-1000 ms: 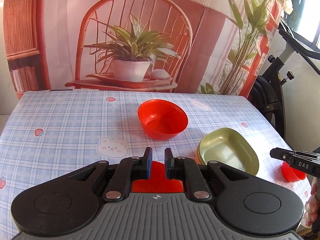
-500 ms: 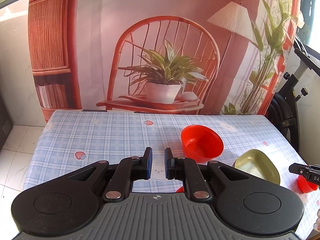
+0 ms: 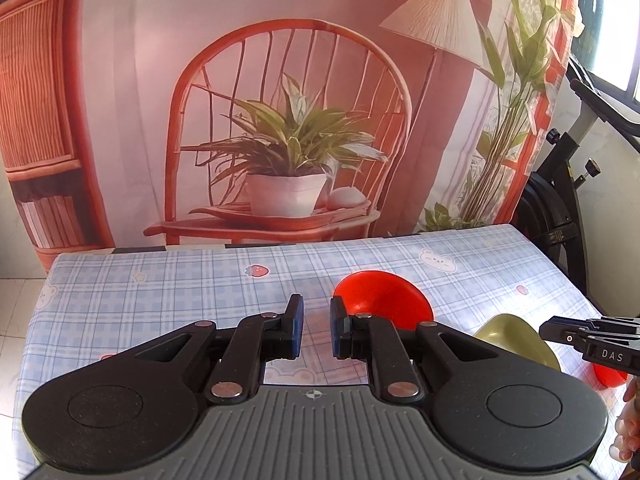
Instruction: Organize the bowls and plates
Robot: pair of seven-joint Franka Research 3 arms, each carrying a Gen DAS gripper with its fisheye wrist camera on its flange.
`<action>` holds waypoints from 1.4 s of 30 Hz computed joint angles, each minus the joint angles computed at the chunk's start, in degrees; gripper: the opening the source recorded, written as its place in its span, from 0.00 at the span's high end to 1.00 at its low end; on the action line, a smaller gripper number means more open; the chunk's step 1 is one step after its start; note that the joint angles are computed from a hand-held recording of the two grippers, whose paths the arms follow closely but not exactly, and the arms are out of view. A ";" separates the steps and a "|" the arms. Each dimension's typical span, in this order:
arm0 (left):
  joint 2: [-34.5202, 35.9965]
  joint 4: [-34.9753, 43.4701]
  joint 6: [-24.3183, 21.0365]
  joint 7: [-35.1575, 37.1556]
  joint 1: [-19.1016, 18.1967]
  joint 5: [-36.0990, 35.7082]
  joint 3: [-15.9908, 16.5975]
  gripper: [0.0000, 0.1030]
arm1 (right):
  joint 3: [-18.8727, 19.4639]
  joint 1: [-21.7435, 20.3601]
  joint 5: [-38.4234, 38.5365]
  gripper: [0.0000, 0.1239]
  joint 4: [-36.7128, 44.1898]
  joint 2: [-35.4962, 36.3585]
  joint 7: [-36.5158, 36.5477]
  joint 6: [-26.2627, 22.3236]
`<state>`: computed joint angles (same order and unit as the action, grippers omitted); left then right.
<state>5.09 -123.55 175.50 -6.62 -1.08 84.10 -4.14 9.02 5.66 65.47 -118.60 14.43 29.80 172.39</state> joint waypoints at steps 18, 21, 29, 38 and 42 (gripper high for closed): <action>20.30 13.43 6.36 18.55 -0.67 -20.42 1.43 0.65 | -0.71 2.87 -25.26 0.84 19.87 19.29 22.60 -6.64; 21.08 12.99 6.98 22.24 -0.12 -24.30 0.50 0.66 | -1.55 3.33 -29.11 0.83 21.88 21.03 27.20 -8.45; 20.92 11.95 5.91 27.96 -2.59 -30.94 2.14 0.88 | 0.22 1.57 -32.23 0.83 23.35 22.73 30.94 -10.75; 17.29 7.88 7.09 29.60 -9.68 -35.12 9.24 0.89 | 2.82 0.10 -30.67 0.90 19.84 19.82 29.30 -8.97; 13.28 4.25 7.91 27.72 -16.13 -34.86 15.86 0.90 | 4.82 -1.31 -27.17 0.90 16.67 16.48 26.37 -8.17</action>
